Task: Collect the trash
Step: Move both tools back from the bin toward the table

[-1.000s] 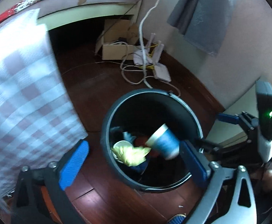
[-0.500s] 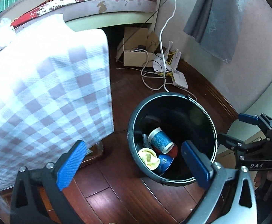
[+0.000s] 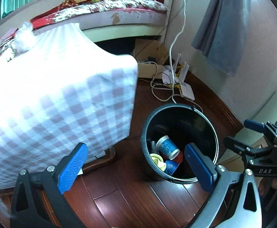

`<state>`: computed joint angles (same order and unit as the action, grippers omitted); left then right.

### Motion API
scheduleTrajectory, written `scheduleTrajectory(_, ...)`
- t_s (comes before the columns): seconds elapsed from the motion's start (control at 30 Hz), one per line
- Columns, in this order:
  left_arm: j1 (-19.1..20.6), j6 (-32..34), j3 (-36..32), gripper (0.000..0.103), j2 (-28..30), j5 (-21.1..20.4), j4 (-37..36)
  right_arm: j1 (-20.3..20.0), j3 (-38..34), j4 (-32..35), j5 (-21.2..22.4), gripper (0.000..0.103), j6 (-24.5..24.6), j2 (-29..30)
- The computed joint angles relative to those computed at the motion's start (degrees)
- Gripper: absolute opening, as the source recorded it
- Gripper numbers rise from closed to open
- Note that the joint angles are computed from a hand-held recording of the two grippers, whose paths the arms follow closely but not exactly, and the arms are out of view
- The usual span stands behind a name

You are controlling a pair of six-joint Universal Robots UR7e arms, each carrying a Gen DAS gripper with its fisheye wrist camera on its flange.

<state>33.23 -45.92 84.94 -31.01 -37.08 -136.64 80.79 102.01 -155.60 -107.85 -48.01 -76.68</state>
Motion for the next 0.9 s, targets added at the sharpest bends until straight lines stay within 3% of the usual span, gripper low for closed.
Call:
scheduleTrajectory(0.43,-2.77,-5.91,5.72,0.102,-6.49,6.12,2.68,4.31,2.08,0.23,3.71,0.102,1.92,-2.64)
scheduleTrajectory(0.9,-4.11,-21.91,13.34,0.102,-16.94,14.01,15.03,11.75,1.42,0.94,8.22,0.102,3.74,-0.26)
